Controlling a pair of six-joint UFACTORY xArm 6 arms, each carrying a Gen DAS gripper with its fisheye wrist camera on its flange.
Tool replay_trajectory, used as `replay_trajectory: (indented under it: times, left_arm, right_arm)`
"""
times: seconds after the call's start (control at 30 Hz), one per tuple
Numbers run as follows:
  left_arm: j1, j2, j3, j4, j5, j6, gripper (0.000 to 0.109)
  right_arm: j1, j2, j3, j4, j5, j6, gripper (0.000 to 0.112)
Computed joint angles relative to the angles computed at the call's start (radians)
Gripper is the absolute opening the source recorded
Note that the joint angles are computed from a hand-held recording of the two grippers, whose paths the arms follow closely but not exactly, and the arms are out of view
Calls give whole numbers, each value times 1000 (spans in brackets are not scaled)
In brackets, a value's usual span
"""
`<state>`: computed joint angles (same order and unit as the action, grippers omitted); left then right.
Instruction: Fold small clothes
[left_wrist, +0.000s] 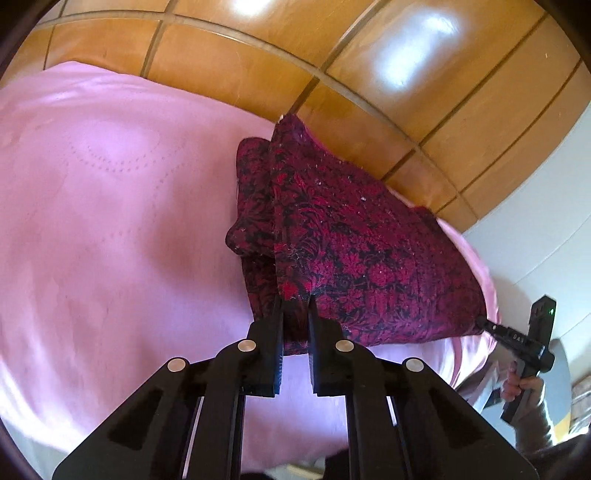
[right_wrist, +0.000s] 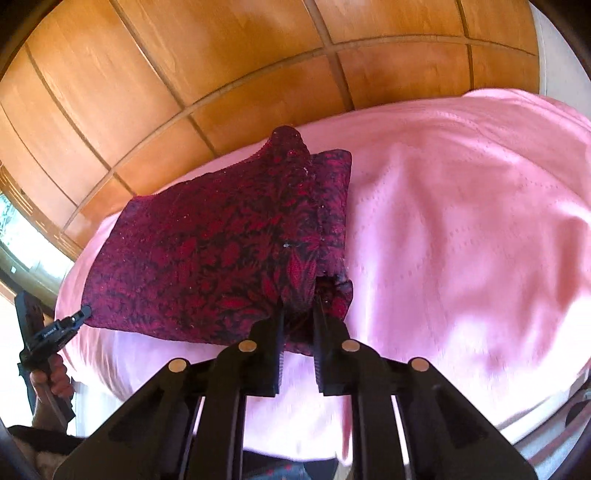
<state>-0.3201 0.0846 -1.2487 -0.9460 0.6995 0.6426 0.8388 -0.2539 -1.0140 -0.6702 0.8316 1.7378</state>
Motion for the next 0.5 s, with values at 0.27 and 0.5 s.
replay_trajectory:
  times: [0.27, 0.5]
  left_arm:
    - [-109, -21, 30, 551, -319, -378, 62]
    - [-114, 41, -46, 724, -410, -542, 62]
  right_arm:
    - [-1, 54, -52, 11, 80, -35, 36]
    - [-26, 143, -187, -62, 127, -91, 63]
